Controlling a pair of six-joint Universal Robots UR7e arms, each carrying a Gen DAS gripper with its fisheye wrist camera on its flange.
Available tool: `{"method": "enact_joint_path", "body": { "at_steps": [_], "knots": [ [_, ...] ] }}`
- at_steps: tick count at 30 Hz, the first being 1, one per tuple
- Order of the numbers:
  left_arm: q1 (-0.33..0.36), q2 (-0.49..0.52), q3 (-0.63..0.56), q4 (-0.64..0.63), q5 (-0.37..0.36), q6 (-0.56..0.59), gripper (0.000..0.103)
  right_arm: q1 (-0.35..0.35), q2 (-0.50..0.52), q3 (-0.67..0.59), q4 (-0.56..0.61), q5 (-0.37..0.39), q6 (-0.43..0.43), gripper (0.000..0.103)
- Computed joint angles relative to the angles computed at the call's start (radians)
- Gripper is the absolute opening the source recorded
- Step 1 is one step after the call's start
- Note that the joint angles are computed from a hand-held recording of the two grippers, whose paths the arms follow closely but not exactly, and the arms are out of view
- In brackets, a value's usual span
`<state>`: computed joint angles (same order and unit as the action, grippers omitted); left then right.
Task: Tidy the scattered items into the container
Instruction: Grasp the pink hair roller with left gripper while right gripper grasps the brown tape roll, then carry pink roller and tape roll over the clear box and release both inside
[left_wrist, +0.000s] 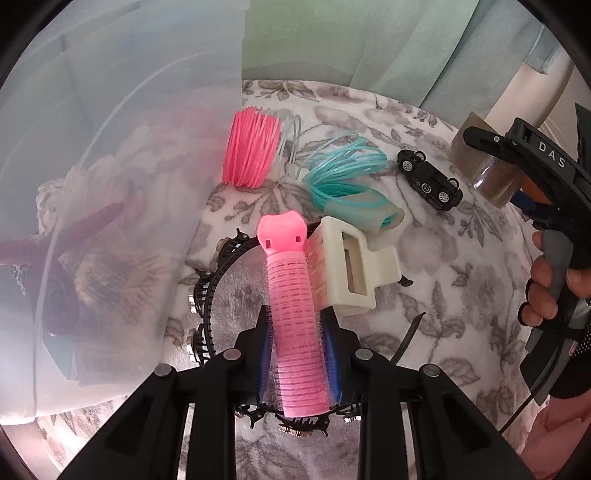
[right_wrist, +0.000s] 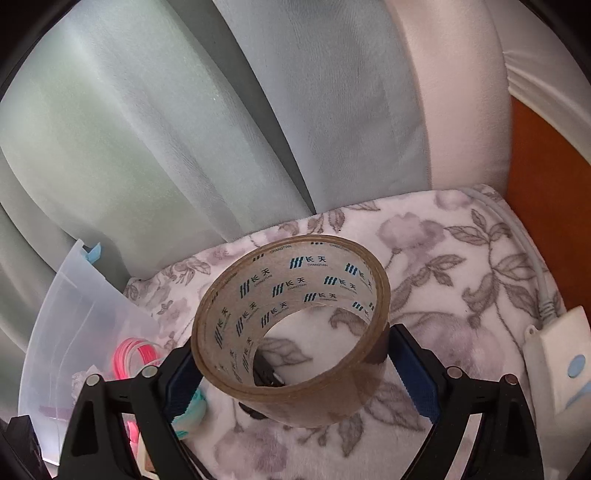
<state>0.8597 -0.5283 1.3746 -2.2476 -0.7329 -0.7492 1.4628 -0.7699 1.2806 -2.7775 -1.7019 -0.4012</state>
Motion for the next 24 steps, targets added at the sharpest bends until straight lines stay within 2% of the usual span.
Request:
{"method": "enact_joint_path", "body": {
  "at_steps": [2,10,24],
  "knots": [
    [-0.010,-0.014,0.016,-0.010,-0.005,0.002,0.026,0.001,-0.032,0.045,-0.017,-0.003,0.011,0.094],
    [-0.025,-0.083,0.069,-0.103,-0.134,-0.010,0.025,0.014,-0.146,0.184,-0.058,-0.005,0.044,0.094],
    [-0.155,-0.179,0.179,-0.268,-0.012,0.117,0.025,0.056,-0.358,0.431,-0.196,0.048,0.121,0.094]
  ]
}}
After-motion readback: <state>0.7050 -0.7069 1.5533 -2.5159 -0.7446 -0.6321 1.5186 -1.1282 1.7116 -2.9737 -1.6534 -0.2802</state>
